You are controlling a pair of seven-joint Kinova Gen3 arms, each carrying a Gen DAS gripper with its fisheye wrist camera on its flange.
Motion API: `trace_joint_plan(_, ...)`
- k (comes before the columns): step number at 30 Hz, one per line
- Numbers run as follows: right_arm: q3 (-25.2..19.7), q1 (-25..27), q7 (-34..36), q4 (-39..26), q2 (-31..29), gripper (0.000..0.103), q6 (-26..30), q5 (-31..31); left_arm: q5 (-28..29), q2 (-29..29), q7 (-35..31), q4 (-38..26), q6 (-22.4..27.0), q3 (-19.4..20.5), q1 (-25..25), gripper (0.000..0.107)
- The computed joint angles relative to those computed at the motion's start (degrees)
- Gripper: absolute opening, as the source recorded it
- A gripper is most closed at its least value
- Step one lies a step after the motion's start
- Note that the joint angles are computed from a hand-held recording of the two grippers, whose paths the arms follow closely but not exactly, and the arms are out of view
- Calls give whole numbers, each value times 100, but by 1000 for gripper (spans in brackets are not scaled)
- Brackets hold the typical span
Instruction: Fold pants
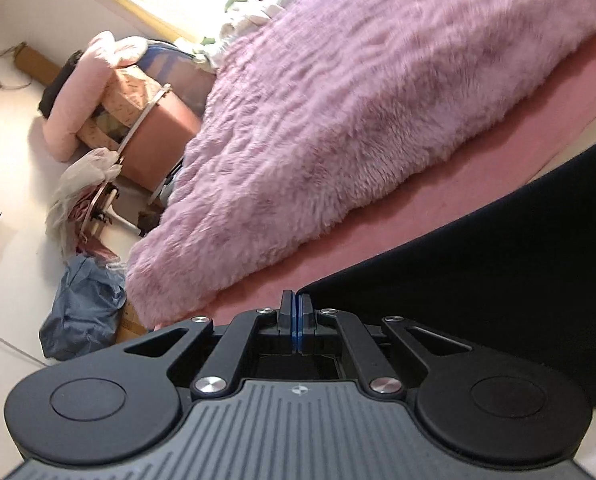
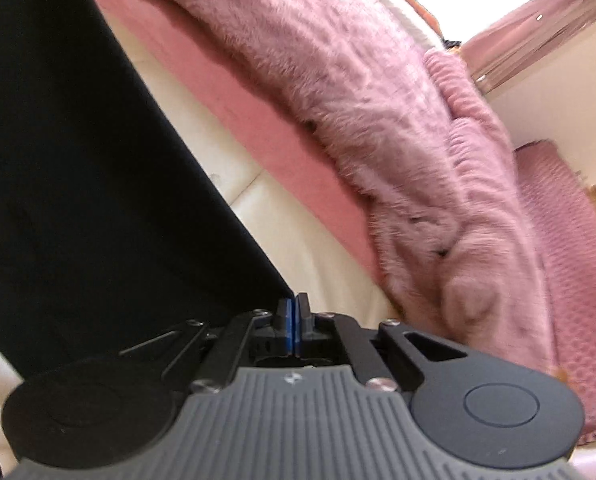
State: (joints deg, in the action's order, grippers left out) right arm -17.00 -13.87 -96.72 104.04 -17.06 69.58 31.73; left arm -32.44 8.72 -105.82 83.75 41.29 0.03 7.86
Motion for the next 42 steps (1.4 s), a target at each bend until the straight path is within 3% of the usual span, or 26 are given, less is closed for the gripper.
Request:
trace_joint_plan(5, 294, 44, -48, 183, 376, 0, -505, -72, -533, 374, 196, 33, -158, -94, 246, 0)
trace_joint_plan(11, 478, 55, -136, 265, 508, 0, -769, -241, -722, 673, 235, 25, -281, -236, 406, 0)
trace_joint_plan(14, 506, 90, -352, 389, 483, 0, -968, -258, -507, 771, 165, 19, -373, -781, 845, 1)
trace_joint_plan(15, 527, 119, -472, 417, 447, 3, -1049, -305, -372, 776, 106, 43, -443, -1046, 1035, 4)
trace_joint_plan(16, 605, 75, -611, 434, 383, 17, -1096, -339, -232, 776, 43, 69, -504, -1312, 1227, 11)
trace_joint_plan(17, 587, 135, -751, 467, 309, 39, -1171, -375, 1, 766, -113, 67, -532, -1532, 1374, 13)
trace_joint_plan(18, 462, 268, -984, 517, 213, 47, -1223, -333, 234, 735, -225, 89, -580, -1775, 1540, 14)
trace_joint_plan(22, 361, 444, -1789, 606, -298, 45, -1107, -445, 1166, 488, -767, 149, -563, -2291, 1896, 16)
trace_joint_plan(24, 145, 703, -2255, 614, -621, 45, -870, -582, 1632, 286, -984, 144, -373, -2083, 1693, 16)
trace_joint_plan(28, -148, 1351, -3187, 686, -1510, 45, -474, -1168, 2564, -209, -1309, 269, 263, -1023, 732, 16)
trace_joint_plan(31, -144, 1813, -3886, 792, -2184, 47, -173, -1802, 3263, -482, -1764, 506, 567, -278, -64, 16)
trace_joint_plan(33, 123, 1945, -4352, 956, -2648, 48, -90, -2268, 3449, -604, -1872, 713, 630, 191, -520, 16)
trace_joint_plan(37, 454, 2327, -5284, 1567, -3306, 48, -499, -3113, 3474, -585, -1551, 794, 860, 287, -587, 15)
trace_joint_plan(42, 750, 2780, -6287, 2453, -3732, 49, -1525, -4025, 3469, -499, -1350, 727, 1112, 303, -540, 15)
